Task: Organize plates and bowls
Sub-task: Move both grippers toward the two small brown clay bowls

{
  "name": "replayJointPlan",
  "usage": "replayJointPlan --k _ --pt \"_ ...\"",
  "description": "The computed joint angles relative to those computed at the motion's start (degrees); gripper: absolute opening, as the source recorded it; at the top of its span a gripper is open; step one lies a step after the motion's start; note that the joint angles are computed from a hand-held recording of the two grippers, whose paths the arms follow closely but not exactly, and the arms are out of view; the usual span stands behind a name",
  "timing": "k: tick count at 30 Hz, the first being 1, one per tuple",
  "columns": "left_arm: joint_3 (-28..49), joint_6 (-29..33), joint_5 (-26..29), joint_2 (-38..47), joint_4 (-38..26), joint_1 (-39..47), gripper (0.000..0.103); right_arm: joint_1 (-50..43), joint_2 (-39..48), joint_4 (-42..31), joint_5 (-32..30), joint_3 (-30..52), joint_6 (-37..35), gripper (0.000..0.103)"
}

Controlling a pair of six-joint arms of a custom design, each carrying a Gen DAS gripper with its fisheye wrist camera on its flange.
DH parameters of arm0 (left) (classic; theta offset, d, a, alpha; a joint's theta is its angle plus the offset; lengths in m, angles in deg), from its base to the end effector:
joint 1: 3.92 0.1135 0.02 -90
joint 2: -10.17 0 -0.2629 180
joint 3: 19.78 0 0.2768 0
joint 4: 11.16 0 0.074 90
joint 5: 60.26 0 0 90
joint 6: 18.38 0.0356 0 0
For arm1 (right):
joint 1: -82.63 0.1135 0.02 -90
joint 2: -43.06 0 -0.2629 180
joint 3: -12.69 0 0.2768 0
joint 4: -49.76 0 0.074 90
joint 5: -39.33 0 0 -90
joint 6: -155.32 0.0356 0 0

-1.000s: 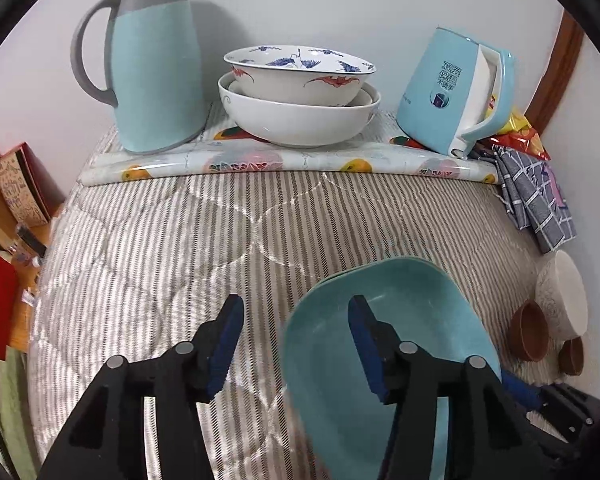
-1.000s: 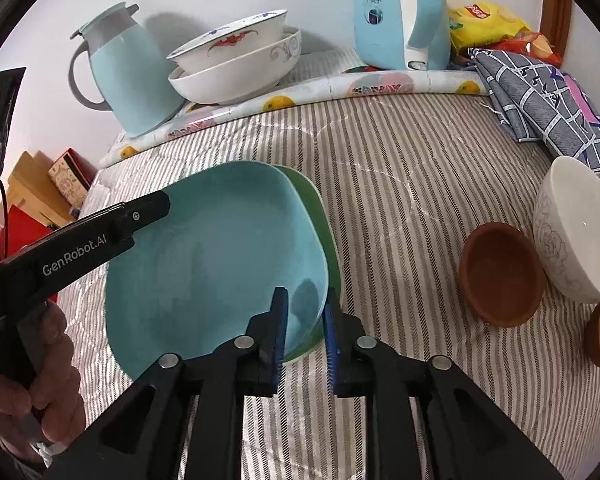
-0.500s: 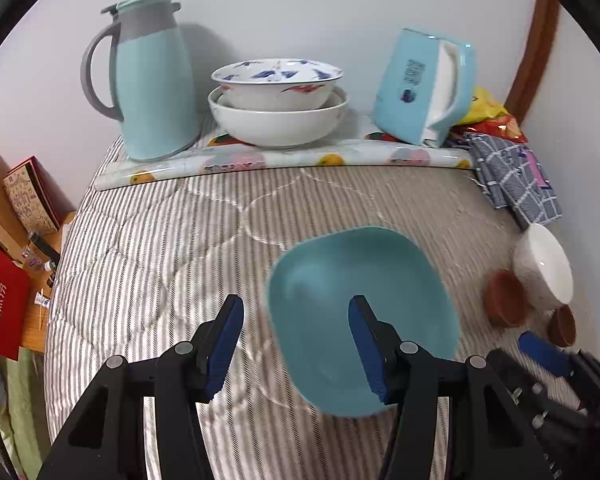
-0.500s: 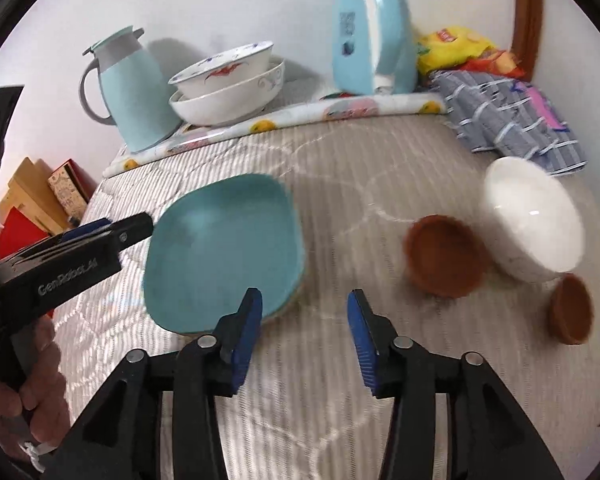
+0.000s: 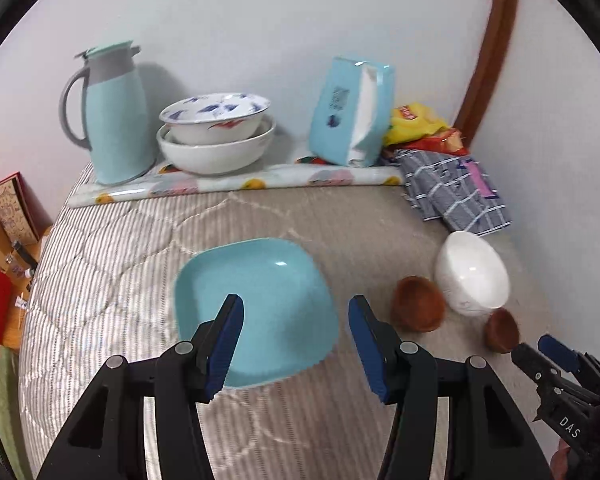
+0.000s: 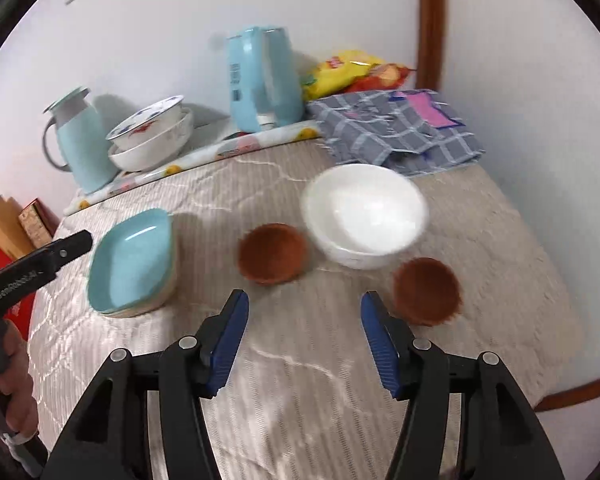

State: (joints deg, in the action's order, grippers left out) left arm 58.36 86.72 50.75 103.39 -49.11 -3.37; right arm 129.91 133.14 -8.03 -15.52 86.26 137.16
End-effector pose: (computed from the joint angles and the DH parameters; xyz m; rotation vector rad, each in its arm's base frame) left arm 0.3666 -0.0092 0.2183 0.4583 2.3974 -0.3366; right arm 0.2278 0.2165 0.1985 0.6326 2.3978 -0.1031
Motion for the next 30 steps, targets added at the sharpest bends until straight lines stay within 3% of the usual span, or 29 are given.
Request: replayJointPlan --k 15,23,30 --pt "-2.72 -6.8 -3.18 -1.84 -2.21 -9.86 0.052 -0.01 -14.98 -5.74 1.43 -14.18 6.49 0.058" --pt "-3.97 -8.96 -6.15 0.44 -0.22 -12.83 0.052 -3.43 -21.68 -0.33 -0.32 -22.84 3.8 0.058" --pt "-3.21 -10.98 -8.18 3.76 0.92 -14.8 0.052 -7.61 -22.25 6.63 -3.53 -27.49 -0.02 0.058"
